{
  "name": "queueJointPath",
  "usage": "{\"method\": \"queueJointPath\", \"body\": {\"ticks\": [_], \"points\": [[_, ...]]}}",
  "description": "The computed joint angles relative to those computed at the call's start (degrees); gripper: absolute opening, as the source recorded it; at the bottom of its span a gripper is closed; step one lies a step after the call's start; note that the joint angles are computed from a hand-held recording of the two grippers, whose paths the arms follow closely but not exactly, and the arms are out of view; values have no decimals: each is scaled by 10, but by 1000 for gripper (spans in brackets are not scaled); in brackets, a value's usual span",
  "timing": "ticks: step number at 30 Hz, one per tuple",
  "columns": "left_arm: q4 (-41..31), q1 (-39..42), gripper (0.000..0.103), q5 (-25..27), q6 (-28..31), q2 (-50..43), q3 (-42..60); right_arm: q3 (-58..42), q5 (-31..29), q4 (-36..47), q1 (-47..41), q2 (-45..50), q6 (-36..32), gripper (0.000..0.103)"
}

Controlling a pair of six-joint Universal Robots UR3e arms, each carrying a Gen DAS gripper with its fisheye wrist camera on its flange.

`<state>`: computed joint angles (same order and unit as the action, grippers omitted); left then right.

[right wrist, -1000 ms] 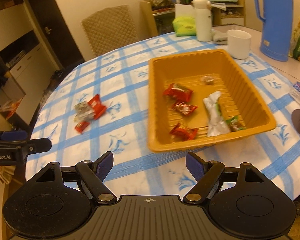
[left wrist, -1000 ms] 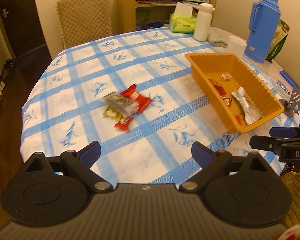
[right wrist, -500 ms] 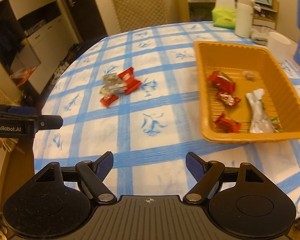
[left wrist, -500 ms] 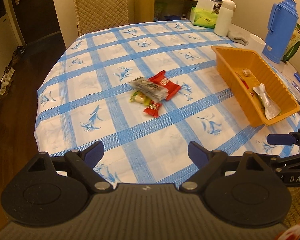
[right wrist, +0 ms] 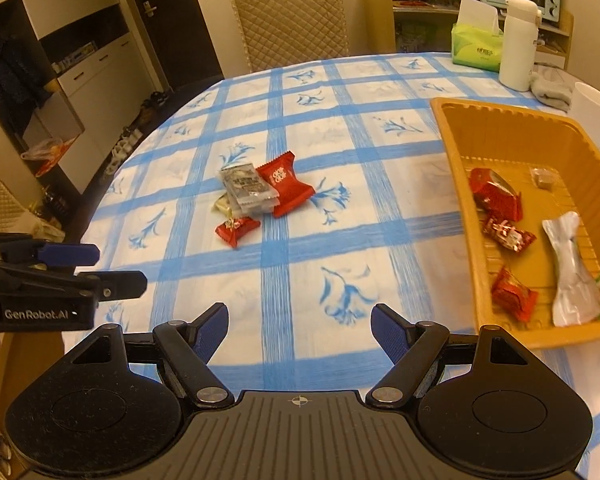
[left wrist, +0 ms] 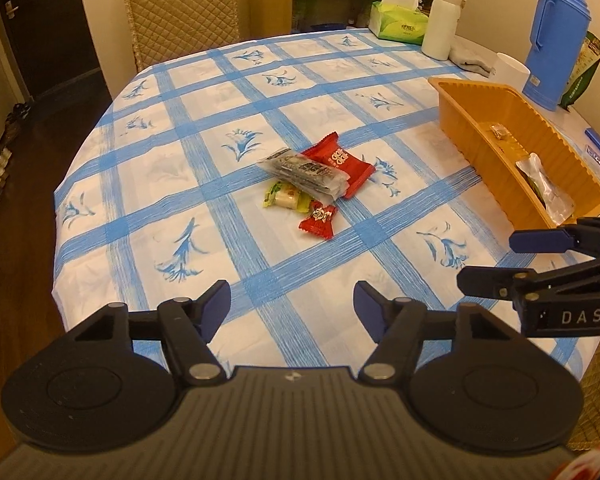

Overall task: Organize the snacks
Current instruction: 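Move both open tools back toward the remaining snack pile, then grasp a small red candy with the left tool while the right grasps the seaweed snack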

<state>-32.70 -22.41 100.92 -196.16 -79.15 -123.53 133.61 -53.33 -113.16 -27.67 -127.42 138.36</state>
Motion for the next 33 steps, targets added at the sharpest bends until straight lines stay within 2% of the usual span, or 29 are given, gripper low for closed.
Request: {"method": "queueJointPath", "body": {"ticks": [2, 4, 7, 14, 19, 33], "points": [[23, 10, 63, -11, 20, -17, -2, 7, -6, -53, 19, 26, 29, 79], [45, 21, 56, -25, 39, -33, -3, 13, -14, -102, 36, 51, 55, 79], [68, 31, 51, -40, 63, -63, 4, 17, -23, -157, 51, 82, 82, 79], [96, 46, 50, -59, 98, -117, 30, 14, -35, -243, 75, 144, 127, 79], [114, 51, 42, -71, 121, -162, 55, 7, -42, -283, 84, 182, 148, 75], [134, 53, 37, -73, 151, -254, 123, -14, -47, -331, 87, 256, 165, 66]]}}
